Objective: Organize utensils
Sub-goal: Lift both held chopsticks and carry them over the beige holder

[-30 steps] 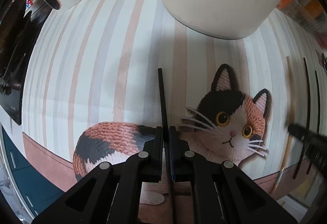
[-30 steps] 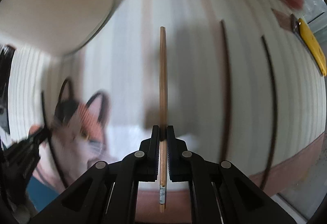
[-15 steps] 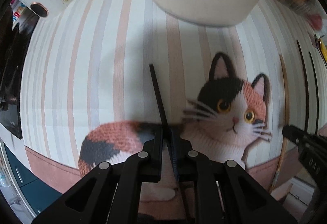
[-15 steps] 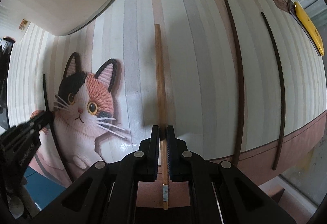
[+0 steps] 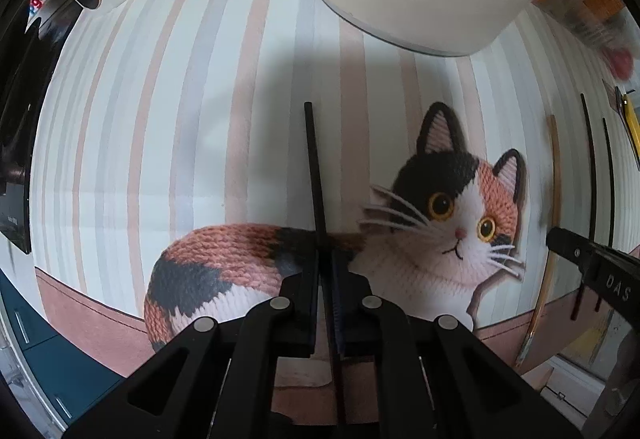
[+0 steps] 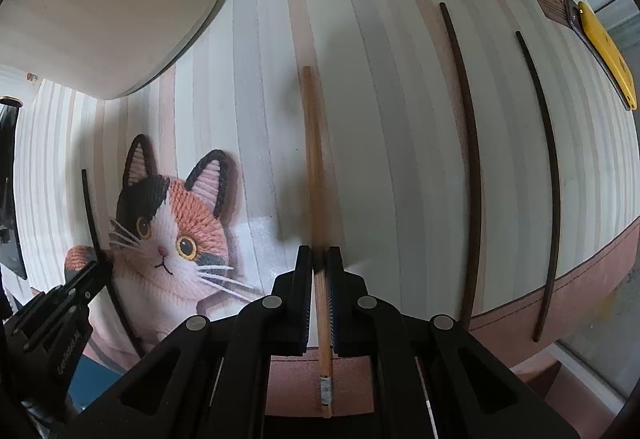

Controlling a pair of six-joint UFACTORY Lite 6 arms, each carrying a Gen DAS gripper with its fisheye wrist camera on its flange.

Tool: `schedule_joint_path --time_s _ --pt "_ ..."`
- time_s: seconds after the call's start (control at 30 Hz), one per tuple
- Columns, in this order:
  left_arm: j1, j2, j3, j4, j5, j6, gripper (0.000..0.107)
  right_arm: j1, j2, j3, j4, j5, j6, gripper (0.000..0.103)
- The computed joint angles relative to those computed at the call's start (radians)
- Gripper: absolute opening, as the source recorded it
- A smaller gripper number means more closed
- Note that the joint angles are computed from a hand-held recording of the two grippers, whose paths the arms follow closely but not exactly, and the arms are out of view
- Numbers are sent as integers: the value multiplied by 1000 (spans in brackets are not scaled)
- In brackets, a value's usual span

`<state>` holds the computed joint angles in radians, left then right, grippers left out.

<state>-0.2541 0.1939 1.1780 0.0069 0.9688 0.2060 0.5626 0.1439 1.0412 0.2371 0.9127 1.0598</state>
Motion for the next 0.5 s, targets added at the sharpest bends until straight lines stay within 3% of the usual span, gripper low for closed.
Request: schedule_joint_path --time_s 0.3,0.5 --pt "-4 81 88 18 29 18 5 -50 37 39 45 25 -130 8" --pt "-63 107 115 42 37 -51 5 -82 183 185 37 43 -170 9"
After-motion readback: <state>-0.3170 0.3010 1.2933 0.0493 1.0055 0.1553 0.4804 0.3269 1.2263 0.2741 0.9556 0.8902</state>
